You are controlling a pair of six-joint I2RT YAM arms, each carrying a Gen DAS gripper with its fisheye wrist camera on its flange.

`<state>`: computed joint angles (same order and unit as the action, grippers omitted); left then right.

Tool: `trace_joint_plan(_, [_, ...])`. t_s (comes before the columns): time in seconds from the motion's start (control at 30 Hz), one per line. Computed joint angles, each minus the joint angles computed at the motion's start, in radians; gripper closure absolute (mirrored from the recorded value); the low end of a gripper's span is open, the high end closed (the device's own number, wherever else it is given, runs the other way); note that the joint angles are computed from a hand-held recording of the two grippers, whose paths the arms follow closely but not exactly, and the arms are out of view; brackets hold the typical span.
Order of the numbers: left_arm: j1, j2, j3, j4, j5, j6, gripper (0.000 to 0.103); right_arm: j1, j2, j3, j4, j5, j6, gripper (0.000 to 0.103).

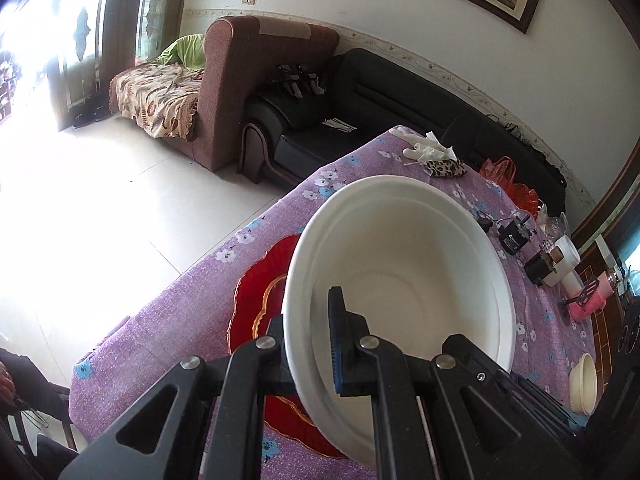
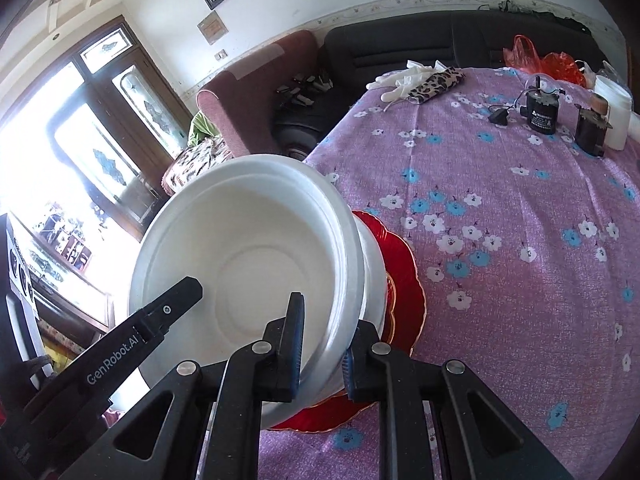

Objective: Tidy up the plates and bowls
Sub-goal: 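Carry the small white bowl onto the bowl stack and open both tools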

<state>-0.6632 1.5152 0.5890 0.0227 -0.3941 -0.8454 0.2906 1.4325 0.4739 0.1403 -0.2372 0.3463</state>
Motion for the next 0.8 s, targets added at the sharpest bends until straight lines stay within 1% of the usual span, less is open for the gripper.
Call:
trace_joint_plan(0.07, [0.003,0.010,0.000,0.008,0.001,0.009,0.095,-0.007,0.025,0.007,0.013,-0.009,-0.007,0.084])
trace_joint_plan(0.13, [-0.007,0.017,0.014,-0.011,-0.020,0.008,0.095,0.001,0.025,0.006,0.020,0.006,-0.009,0.085])
trace_joint_plan(0.27, [-0.011,-0.008,0.006,-0.027,-0.037,0.013,0.095,0.001,0.034,0.016,0.018,0.001,-0.018,0.084])
trace_joint_plan(0.37, [-0.040,-0.029,0.002,-0.040,-0.072,0.015,0.084,0.009,0.035,0.013,0.026,0.009,-0.019,0.084])
trace_joint_plan(0.43, [-0.067,-0.052,-0.004,-0.050,-0.101,0.010,0.073,0.017,0.037,0.012,0.031,0.015,-0.022,0.085])
trace_joint_plan(0.47, [-0.081,-0.063,-0.004,-0.061,-0.122,0.009,0.069,0.020,0.037,0.011,0.033,0.014,-0.023,0.085])
trace_joint_plan(0.53, [-0.111,-0.094,-0.009,-0.083,-0.178,0.001,0.054,0.027,0.041,0.013,0.036,0.021,-0.024,0.085])
trace_joint_plan(0.57, [-0.127,-0.116,-0.015,-0.097,-0.210,-0.006,0.052,0.031,0.042,0.013,0.037,0.028,-0.027,0.085])
trace_joint_plan(0.63, [-0.150,-0.163,-0.028,-0.118,-0.260,-0.016,0.040,0.038,0.039,0.010,0.039,0.051,-0.028,0.085])
trace_joint_plan(0.7, [-0.162,-0.210,-0.044,-0.136,-0.295,-0.029,0.034,0.033,0.039,0.009,0.041,0.050,-0.026,0.085])
trace_joint_plan(0.8, [-0.155,-0.270,-0.077,-0.144,-0.291,-0.045,0.033,0.020,0.039,0.003,0.052,0.039,-0.033,0.085])
